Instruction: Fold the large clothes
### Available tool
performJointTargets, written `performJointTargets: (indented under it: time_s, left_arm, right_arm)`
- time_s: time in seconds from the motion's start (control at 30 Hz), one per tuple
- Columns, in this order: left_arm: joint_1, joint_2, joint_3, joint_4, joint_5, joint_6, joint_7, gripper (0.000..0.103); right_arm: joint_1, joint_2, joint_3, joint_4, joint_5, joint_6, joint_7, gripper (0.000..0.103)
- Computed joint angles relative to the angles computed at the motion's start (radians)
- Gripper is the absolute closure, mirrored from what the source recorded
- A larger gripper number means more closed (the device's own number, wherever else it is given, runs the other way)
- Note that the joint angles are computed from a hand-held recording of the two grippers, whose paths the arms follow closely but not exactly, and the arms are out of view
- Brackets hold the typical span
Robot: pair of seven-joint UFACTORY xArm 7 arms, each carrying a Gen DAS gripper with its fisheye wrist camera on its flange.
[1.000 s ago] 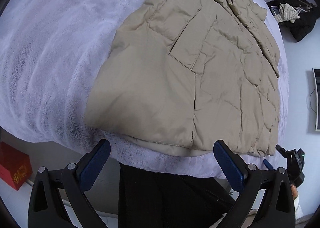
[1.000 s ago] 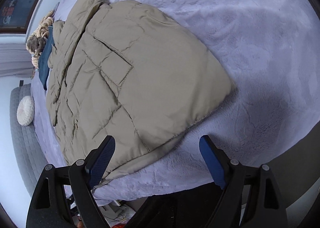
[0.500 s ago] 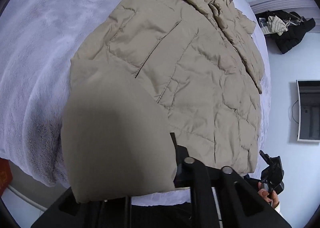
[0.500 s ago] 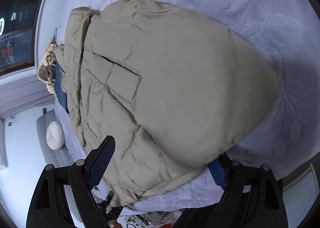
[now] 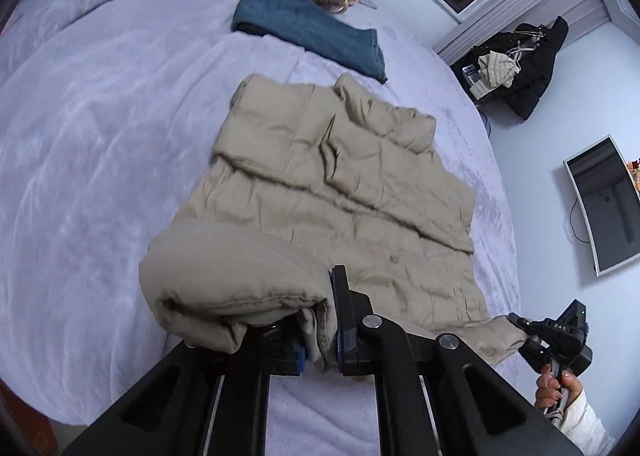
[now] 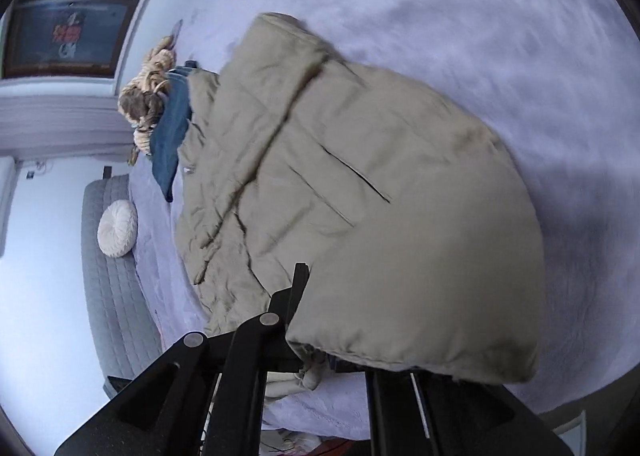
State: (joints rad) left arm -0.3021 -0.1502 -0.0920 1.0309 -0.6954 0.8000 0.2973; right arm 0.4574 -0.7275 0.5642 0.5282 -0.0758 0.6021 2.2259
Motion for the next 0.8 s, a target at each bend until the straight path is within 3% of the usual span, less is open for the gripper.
performJointTargets:
  time_s: [0.1,0.23,0.33,0.4,0.53,0.63,0.7,0.8]
  left_arm:
    - [-0.01,0.133,-0.034,0.172,0.068,-0.07,-0.055,0.092]
    - [-0.032,0.348,-0.067,0.425,0.246,-0.146,-0.212,0.092]
    - [-0.077,0.529,-0.05,0.635,0.431,-0.15,-0.374,0.092]
    - [-0.111,0.659,-0.025,0.794,0.541,-0.1,-0.469,0.092]
    - [-0.142,0.888,-0.01,1.062,0.647,0.003,-0.521,0.092]
    - [-0.16,1.049,-0.001,1.261,0.683,0.1,-0.516,0.092]
    - [-0.169,1.099,0.005,1.324,0.692,0.134,-0.518,0.092]
    - [-0.167,1.118,0.002,1.35,0.686,0.138,-0.507,0.091]
  right_arm:
    - [-0.01,0.039,-0.155,0.041,-0.039,0.009,-0.238,0.095]
    - [-0.069,0.175,-0.312,0.143,-0.048,-0.032,-0.565,0.095]
    - [-0.111,0.316,-0.403,0.238,-0.025,-0.07,-0.785,0.095]
    - [-0.132,0.41,-0.441,0.291,0.013,-0.091,-0.891,0.095]
    - [-0.187,0.57,-0.454,0.351,0.07,-0.135,-1.008,0.095]
    - [-0.215,0.623,-0.441,0.316,0.095,-0.214,-0.99,0.095]
    - [-0.22,0.641,-0.44,0.282,0.129,-0.289,-0.985,0.095]
    - [-0.229,0.637,-0.431,0.265,0.116,-0.319,-0.966,0.091]
